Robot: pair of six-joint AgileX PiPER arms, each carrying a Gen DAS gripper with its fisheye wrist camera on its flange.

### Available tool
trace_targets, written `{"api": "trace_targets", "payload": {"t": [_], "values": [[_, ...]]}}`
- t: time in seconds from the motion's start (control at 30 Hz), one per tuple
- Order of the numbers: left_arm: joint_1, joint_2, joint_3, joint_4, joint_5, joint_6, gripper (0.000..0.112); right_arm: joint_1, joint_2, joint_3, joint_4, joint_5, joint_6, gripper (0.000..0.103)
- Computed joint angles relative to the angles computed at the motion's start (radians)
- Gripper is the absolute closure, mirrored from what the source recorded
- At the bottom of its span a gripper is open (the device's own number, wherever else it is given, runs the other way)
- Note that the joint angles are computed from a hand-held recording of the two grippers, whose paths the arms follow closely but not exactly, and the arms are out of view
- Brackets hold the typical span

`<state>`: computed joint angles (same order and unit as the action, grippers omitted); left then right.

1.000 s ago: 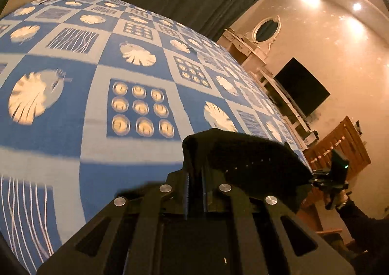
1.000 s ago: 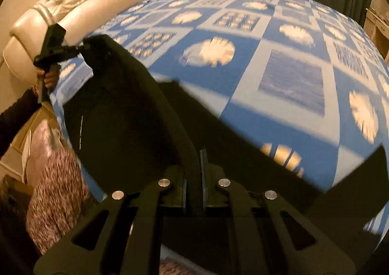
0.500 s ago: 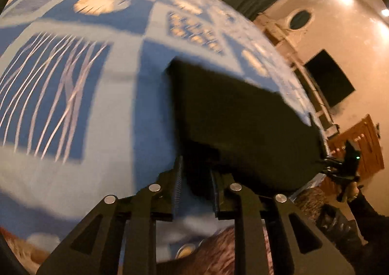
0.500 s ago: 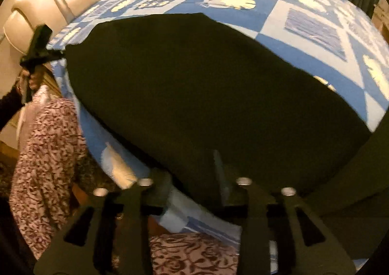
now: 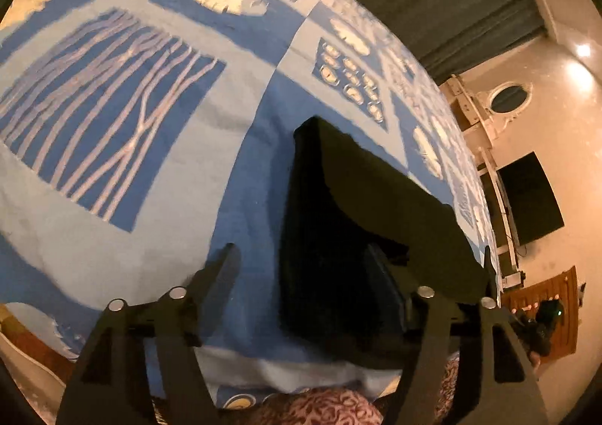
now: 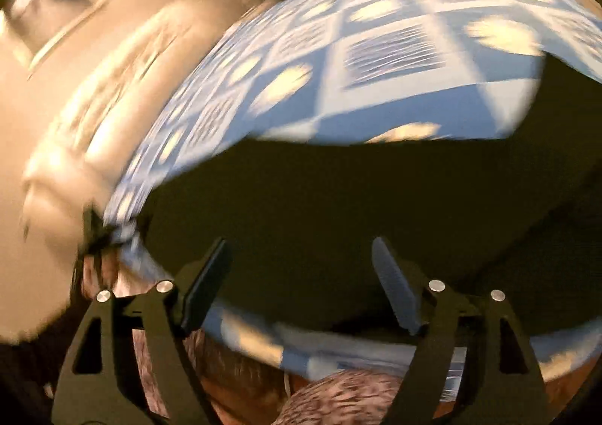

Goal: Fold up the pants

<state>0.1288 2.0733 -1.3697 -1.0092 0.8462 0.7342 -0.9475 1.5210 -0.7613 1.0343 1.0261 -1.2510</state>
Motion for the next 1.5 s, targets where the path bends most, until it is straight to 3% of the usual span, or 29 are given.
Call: {"api": "trace_targets", "payload": {"t": [0.2,0.27,0.33,0.4,0.57,0.7,0.87,1.03,1.17,1.23,1.3,1.37,1.43,1.5], "values": [[0.019,0.043,-0.051,-0.015,0.091,-0.007,0.032,-0.166,0.082,-0.024,0.018,0.028,0.032,0.025],[0.023,0.052,-0.079,0.012,0.111,-0.013,0.032,-0.173,0.094,-0.025,0.016,0.018,0.034,0.025],[0.055,0.042,-0.052,-0.049,0.1,-0.013,0.032,-0.174,0.094,-0.028,0.015,0.024,0.034,0.025],[0.084,0.071,-0.058,-0.093,0.152,-0.017,0.032,-0.165,0.087,-0.027,0.021,0.015,0.022,0.024],[0.06,0.099,-0.085,-0.113,0.197,-0.011,0.027,-0.128,0.089,-0.018,0.025,-0.01,0.036,0.024],[0.076,0.162,-0.127,-0.207,0.343,-0.009,0.027,-0.114,0.074,-0.001,0.012,-0.032,0.036,0.024],[0.142,0.167,-0.054,-0.303,0.351,0.051,0.027,-0.102,0.067,0.004,0.012,-0.039,0.029,0.024],[0.079,0.15,-0.098,-0.171,0.288,0.026,0.027,-0.074,0.087,0.009,0.006,-0.063,0.033,0.024],[0.009,0.168,-0.161,-0.115,0.286,-0.011,0.027,-0.074,0.086,0.012,0.007,-0.069,0.027,0.024],[-0.058,0.14,-0.17,-0.024,0.219,-0.017,0.027,-0.09,0.081,0.006,0.009,-0.062,0.031,0.024],[-0.119,0.108,-0.179,0.094,0.144,-0.049,0.041,-0.115,0.082,-0.012,0.013,-0.057,0.04,0.024],[-0.164,0.105,-0.217,0.228,0.094,-0.153,0.072,-0.15,0.09,-0.038,0.019,-0.059,0.052,0.024],[-0.156,0.108,-0.231,0.264,0.099,-0.208,0.088,-0.191,0.109,-0.079,0.022,-0.067,0.073,0.024],[-0.136,0.115,-0.239,0.263,0.117,-0.238,0.092,-0.216,0.123,-0.122,0.014,-0.114,0.111,0.024]]}}
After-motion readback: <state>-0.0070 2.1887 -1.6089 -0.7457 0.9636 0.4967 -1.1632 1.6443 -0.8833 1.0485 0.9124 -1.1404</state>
